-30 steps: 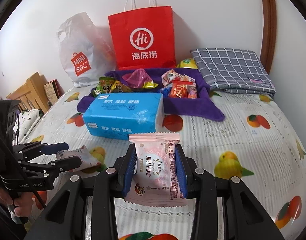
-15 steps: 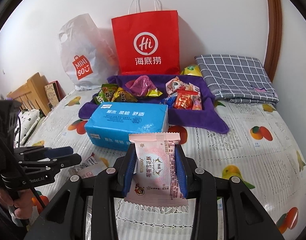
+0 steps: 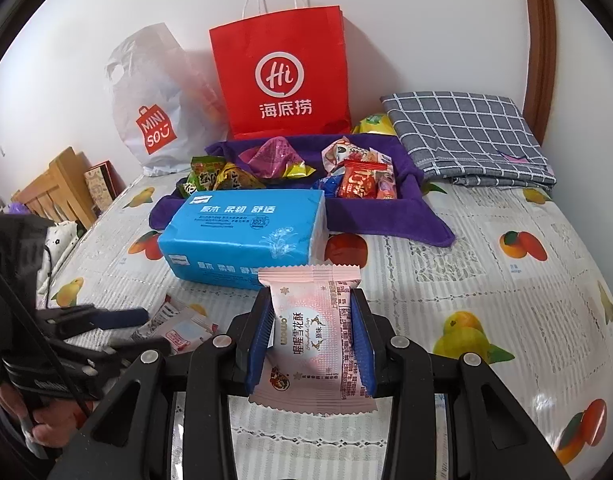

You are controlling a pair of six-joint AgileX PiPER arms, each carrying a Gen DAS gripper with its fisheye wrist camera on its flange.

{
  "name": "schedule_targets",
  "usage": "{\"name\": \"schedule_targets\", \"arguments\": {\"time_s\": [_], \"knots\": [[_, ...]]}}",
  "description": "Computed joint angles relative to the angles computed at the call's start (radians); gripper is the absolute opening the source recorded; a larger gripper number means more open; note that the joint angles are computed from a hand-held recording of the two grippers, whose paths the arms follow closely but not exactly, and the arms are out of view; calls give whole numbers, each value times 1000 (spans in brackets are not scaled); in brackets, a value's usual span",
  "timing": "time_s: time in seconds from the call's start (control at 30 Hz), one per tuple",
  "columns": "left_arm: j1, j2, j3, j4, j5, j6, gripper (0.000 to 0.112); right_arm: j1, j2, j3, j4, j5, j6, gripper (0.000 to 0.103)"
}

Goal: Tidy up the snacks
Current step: 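Carry the white bag and pink wafer packet over the purple towel with both tools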

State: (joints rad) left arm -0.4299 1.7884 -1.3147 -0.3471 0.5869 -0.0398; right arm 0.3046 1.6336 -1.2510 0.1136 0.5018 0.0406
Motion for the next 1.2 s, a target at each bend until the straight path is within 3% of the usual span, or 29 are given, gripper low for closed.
{"name": "schedule_targets", "arguments": {"time_s": [0.03, 0.2, 0.33, 0.5, 0.63, 0.93, 1.2], "knots": [[-29, -1, 5, 79, -31, -64, 74, -3, -5, 5, 1, -1, -2, 38], [-138, 44, -56, 439, 0, -367, 74, -26, -31, 32, 8, -7, -20, 38], [-201, 56, -66, 680, 47, -550, 56, -49, -45, 50, 41, -12, -51, 38], [-169, 4, -38, 565, 33, -468, 51, -67, -53, 49, 66, 2, -73, 38], [-162, -34, -49, 559, 51, -466, 51, -70, -59, 25, 76, 18, -81, 38], [-98, -76, -171, 387, 107, -350, 51, -42, -46, -95, 66, 77, -60, 38], [-94, -59, -321, 457, 200, -394, 51, -17, -14, -243, 25, 139, -23, 38]]}}
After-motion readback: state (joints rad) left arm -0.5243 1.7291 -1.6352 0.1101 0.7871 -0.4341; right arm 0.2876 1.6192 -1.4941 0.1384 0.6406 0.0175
